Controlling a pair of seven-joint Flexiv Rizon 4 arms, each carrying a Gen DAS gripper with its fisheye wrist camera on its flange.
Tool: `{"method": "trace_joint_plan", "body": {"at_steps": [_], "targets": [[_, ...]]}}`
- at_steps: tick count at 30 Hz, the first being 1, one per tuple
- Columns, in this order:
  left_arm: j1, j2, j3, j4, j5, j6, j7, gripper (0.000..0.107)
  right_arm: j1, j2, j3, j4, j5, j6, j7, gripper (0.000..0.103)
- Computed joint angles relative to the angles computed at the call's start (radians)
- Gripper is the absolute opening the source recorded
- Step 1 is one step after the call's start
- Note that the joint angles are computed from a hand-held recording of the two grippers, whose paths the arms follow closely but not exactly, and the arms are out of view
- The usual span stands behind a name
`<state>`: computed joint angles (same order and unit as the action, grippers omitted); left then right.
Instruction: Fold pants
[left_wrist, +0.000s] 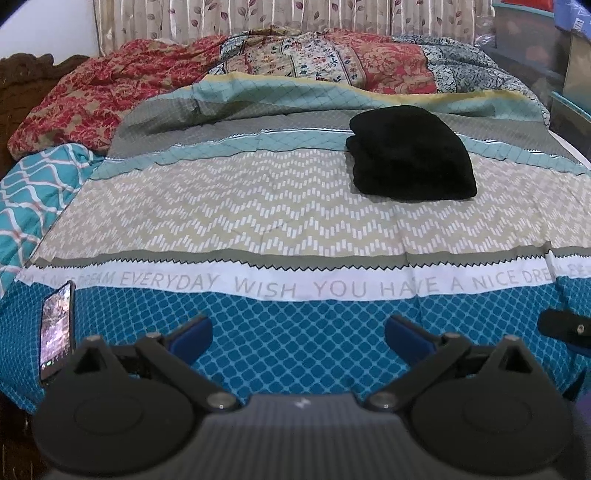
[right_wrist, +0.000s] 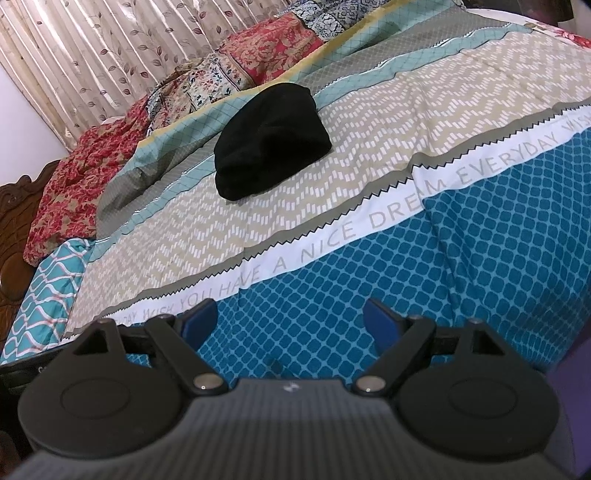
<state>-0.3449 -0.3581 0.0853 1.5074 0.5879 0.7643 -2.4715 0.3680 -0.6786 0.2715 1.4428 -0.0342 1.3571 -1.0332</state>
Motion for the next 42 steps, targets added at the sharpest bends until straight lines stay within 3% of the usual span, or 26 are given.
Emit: {"method": "trace_joint_plan", "body": {"at_steps": [7, 14, 20, 35, 42], "targets": [[-0.012, 0.001, 0.007, -0.014, 0.031, -0.038, -0.024, 0.103, -0.001, 0.0, 0.0, 0.0, 0.002, -0.003, 0.0, 0.088], [-0.044, 0.008, 0.014, -0.044, 0.139, -0.084, -0.075, 0.103, 0.003, 0.001, -0.004, 0.002, 0.003, -0.004, 0.005, 0.088], [-0.038, 0.017, 0.003, -0.046, 0.162, -0.074, -0.085, 0.103, 0.007, 0.004, -0.008, 0.006, 0.0, 0.0, 0.012, 0.088], [-0.007, 0.023, -0.015, -0.021, 0.072, -0.031, -0.043, 0.103, 0.006, 0.004, -0.006, 0.005, -0.001, -0.007, 0.016, 0.088], [-0.011, 0.014, -0.012, -0.031, 0.055, -0.074, -0.032, 0.103, 0.01, 0.005, -0.007, 0.007, -0.002, -0.009, 0.019, 0.088]]}}
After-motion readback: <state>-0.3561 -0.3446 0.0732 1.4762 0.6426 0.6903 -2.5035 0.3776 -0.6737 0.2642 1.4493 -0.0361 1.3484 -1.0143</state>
